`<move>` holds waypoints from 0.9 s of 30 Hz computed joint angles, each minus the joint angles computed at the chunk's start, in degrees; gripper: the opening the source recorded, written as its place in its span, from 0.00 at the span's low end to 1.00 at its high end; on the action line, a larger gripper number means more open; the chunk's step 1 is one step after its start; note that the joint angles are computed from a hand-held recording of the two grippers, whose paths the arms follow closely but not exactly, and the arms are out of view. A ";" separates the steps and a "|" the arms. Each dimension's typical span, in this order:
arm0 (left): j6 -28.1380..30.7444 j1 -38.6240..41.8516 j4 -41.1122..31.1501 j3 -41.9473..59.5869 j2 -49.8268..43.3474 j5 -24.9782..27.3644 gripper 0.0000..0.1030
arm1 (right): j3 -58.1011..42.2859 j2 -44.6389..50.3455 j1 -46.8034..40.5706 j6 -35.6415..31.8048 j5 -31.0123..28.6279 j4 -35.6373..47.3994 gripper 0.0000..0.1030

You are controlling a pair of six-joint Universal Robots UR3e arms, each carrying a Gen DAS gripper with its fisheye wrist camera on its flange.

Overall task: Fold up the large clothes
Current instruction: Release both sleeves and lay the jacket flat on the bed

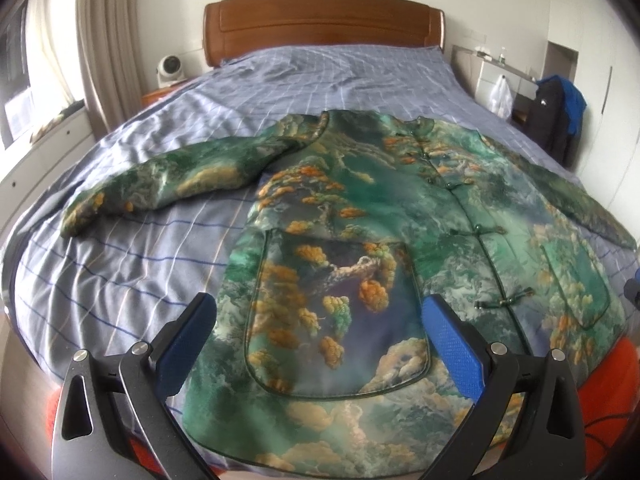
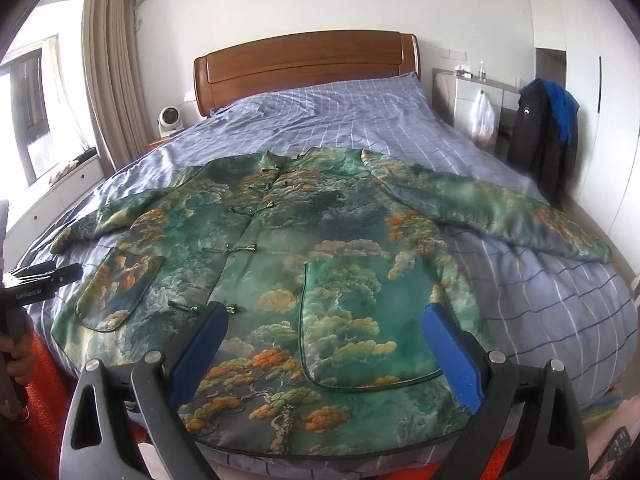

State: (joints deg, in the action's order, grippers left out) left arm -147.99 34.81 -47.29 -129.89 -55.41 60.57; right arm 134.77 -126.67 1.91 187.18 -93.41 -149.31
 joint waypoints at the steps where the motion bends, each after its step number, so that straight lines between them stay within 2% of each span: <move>1: -0.10 -0.41 0.69 -0.19 -0.04 0.32 0.99 | 0.16 0.05 -0.16 0.02 0.44 -0.10 0.94; 11: -1.43 -3.37 3.92 -1.13 -1.53 3.31 0.99 | 1.21 0.67 -1.65 -0.23 4.87 0.05 0.94; 27: -2.76 -5.95 7.24 -1.74 -2.49 5.83 0.99 | 1.66 1.22 -2.15 -0.97 7.10 -0.07 0.94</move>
State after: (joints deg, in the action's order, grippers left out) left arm -150.74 28.86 -40.05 -131.62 -57.90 66.40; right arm 136.43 -125.45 -0.24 186.21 -86.31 -149.38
